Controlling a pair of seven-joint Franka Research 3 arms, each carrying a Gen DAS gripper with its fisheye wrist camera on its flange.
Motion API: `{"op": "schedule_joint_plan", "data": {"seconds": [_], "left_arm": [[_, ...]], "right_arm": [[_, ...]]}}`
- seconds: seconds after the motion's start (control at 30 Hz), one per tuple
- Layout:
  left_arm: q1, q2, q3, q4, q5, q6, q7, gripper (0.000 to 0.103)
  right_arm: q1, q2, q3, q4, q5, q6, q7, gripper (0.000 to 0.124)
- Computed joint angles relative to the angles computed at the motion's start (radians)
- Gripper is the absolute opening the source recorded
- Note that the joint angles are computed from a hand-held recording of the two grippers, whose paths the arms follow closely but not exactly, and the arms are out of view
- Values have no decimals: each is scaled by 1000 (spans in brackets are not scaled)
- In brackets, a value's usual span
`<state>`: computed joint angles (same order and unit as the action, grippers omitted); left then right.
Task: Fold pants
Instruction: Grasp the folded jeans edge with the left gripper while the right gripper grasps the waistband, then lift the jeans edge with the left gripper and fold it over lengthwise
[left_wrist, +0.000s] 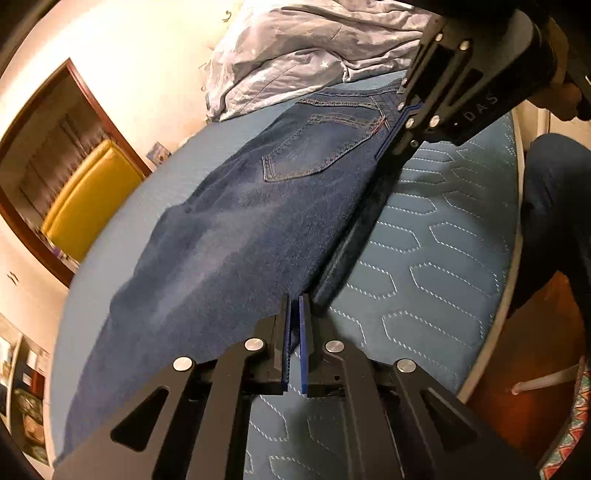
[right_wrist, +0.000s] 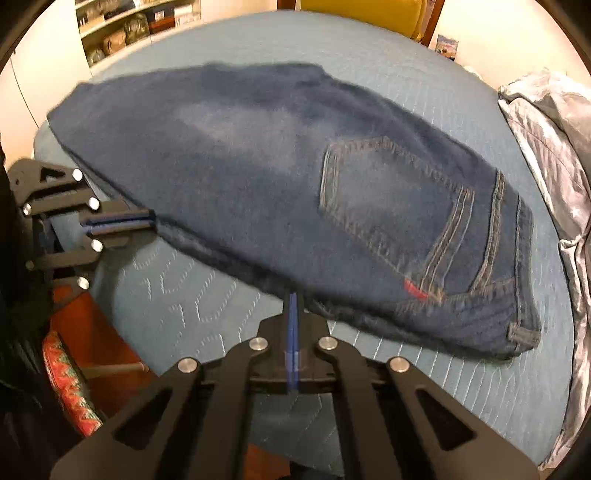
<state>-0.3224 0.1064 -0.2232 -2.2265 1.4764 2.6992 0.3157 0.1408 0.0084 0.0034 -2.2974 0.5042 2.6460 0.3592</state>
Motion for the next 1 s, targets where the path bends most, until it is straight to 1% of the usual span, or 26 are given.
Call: {"op": "schedule_joint_plan", "data": {"seconds": [0.07,0.1,0.13,0.17,0.23,0.27,0.3,0.33,0.37,0.4,0.43,0.5,0.53,0.6,0.63,0.67,0.7,0.73,0.77,0.8,0.83,0.87,0.9,0.93,0.97,1.0], "left_arm": [[4,-5,2,-15,0,27,-15,1],[7,-10,3,-23,5,43,-33,1],[8,-21,3,-34,20,50,-64,2],[7,-38,1,-47,46,44,-103,5],[14,-91,-2,-90,88,34,-205,21],[18,-110,-6,-106,89,11,-236,21],[21,-132,-13,-131,93,-38,-277,21],[30,-145,-13,-144,88,-43,-299,21],[45,-159,-6,-159,84,-28,-348,21],[63,-167,3,-168,73,-2,-392,21],[87,-170,21,-178,19,32,-424,21],[115,-169,27,-187,-42,58,-415,21],[122,-164,27,-191,-104,73,-347,20],[131,-176,20,-209,-131,94,-307,20],[143,-190,28,-226,-160,139,-300,20],[162,-207,43,-248,-190,206,-307,20],[185,-232,54,-274,-201,263,-343,20],[228,-275,62,-302,-157,302,-444,20],[263,-306,69,-321,-151,314,-486,20],[284,-325,75,-335,-181,301,-472,20],[306,-340,95,-342,-242,270,-415,20],[324,-335,110,-339,-283,262,-359,20],[346,-312,132,-321,-321,247,-280,21],[366,-294,135,-306,-340,228,-239,21],[379,-274,148,-292,-393,214,-166,21],[388,-260,159,-288,-446,225,-100,21]], "right_arm": [[-3,4,-3,-6,-24,8,32,0],[-6,-10,-5,-13,-15,4,36,0],[-9,-30,-8,-19,24,-15,6,0],[-11,-49,-14,-16,69,-51,-21,0],[-14,-66,-23,4,108,-108,6,1],[-12,-68,-22,16,115,-126,24,5],[-6,-68,-20,25,142,-136,20,9],[2,-66,-17,41,180,-156,15,30],[10,-66,-13,51,212,-167,16,57],[28,-64,3,57,245,-139,26,62],[46,-60,18,64,271,-113,29,63],[76,-42,38,95,288,-117,43,64],[101,-22,60,117,282,-92,74,67],[135,15,85,148,275,-46,99,71],[152,40,98,164,268,-10,117,73],[168,64,108,179,249,21,157,73],[182,99,115,206,222,28,219,73],[190,131,119,235,204,24,275,73],[198,157,121,257,180,24,327,73],[212,187,119,280,132,38,393,73],[223,206,121,295,98,54,435,73],[227,219,129,307,84,65,459,73],[231,234,137,327,76,66,483,73],[235,248,144,346,67,68,506,74],[239,263,151,364,58,74,521,76],[245,286,156,390,44,85,535,77]]}}
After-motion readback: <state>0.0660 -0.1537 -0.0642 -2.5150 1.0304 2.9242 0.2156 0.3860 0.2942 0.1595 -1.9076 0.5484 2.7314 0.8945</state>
